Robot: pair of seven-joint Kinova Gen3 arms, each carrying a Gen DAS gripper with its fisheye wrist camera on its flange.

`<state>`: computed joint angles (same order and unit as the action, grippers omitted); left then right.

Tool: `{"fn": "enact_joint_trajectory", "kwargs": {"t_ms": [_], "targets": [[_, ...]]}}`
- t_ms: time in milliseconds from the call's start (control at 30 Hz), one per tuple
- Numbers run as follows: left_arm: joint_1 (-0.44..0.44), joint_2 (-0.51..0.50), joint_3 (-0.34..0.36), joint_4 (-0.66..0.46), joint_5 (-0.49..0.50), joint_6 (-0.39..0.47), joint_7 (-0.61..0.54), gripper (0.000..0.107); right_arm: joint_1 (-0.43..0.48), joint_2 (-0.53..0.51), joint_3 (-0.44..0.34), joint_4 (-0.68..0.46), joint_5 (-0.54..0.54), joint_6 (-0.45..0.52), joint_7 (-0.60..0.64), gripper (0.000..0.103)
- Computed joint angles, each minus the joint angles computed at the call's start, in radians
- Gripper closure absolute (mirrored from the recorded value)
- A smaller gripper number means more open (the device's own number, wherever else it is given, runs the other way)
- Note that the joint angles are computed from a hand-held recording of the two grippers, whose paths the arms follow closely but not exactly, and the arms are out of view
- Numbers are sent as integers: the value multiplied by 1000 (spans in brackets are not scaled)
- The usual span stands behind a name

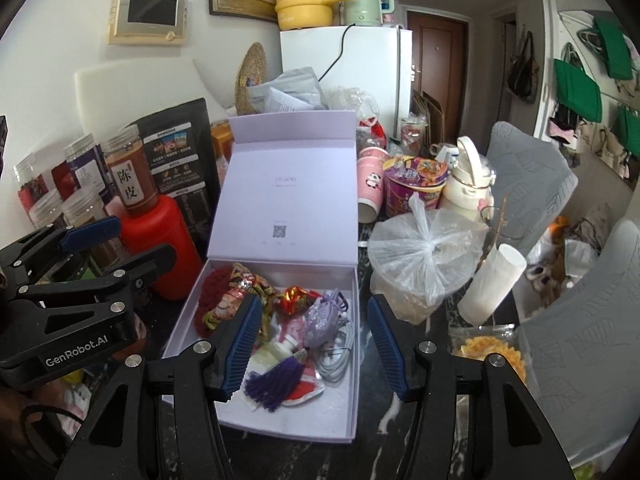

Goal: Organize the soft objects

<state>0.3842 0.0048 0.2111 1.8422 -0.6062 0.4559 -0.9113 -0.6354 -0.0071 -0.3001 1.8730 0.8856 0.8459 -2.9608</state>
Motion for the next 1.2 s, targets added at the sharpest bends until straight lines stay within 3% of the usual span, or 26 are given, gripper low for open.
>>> {"fn": "enact_joint_trajectory", "kwargs": {"t_ms": [100, 333, 400, 533, 767, 1200], "targets": [[-2, -35, 12, 20, -60, -2, 64, 25, -18, -17, -22, -9, 24, 54, -17, 45], [-53, -128, 40, 59, 51, -22, -47, 23, -57, -60, -90, -8, 91, 171, -89, 34], [-66, -153, 49, 74, 75, -25, -68, 7, -70, -68, -112, -8, 108, 206, -108, 31], [-125, -226, 94, 135, 89, -62, -58, 5, -103, -78, -154, 4, 144, 270, -159, 21], [-190, -328, 122, 222, 197, -95, -129, 5, -187, -73, -216, 35, 173, 399, -266, 17], [-203, -461, 111, 382, 394, -152, -295, 5, -414, 17, -258, 67, 162, 651, -511, 17]]}}
